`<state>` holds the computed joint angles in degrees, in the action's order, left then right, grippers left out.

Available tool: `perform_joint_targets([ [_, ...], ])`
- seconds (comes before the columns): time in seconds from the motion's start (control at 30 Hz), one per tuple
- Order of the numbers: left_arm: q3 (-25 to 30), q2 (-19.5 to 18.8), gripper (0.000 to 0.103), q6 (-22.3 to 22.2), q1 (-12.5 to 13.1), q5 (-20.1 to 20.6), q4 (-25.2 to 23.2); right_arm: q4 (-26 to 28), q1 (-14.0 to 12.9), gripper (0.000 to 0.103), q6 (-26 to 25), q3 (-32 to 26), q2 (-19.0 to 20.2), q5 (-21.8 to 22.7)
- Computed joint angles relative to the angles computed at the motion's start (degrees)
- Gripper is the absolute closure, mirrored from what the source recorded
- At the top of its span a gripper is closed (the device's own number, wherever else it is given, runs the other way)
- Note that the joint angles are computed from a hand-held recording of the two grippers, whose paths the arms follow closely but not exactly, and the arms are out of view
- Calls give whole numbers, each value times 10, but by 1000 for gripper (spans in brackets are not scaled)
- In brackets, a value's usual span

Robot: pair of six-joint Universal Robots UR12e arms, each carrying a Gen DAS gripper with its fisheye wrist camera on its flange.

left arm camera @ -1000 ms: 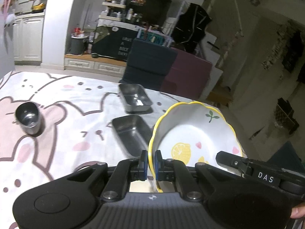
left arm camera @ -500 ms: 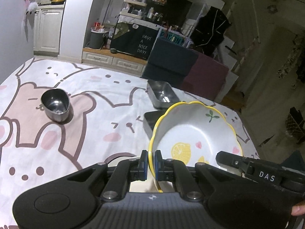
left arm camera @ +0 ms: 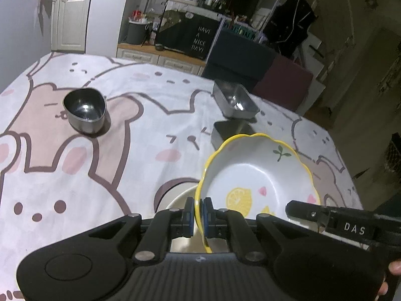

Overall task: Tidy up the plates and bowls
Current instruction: 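Lower the lemon-print bowl with both grippers into the cream bowl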

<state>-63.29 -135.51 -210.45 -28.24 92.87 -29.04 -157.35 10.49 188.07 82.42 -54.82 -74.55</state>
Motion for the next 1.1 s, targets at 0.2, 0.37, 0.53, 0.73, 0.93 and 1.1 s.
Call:
perform_joint_targets([
  [0.2,4,-5,96,12,4,-12,-33,49,3,92,4,-16,10,-2],
  [0.37,6,-7,96,18,6,-22,-60,89,4,92,-5,-26,16,2],
  [0.53,11,-10,96,25,6,-26,-82,125,5,92,-12,-38,23,4],
  [0.73,22,-17,95,30,6,-30,-109,163,6,92,-20,-50,29,-1],
  [0.93,31,-22,95,37,6,-31,-123,178,7,92,-19,-58,35,-8],
  [1.1,35,-24,94,40,5,-30,-133,185,8,92,-22,-63,38,-14],
])
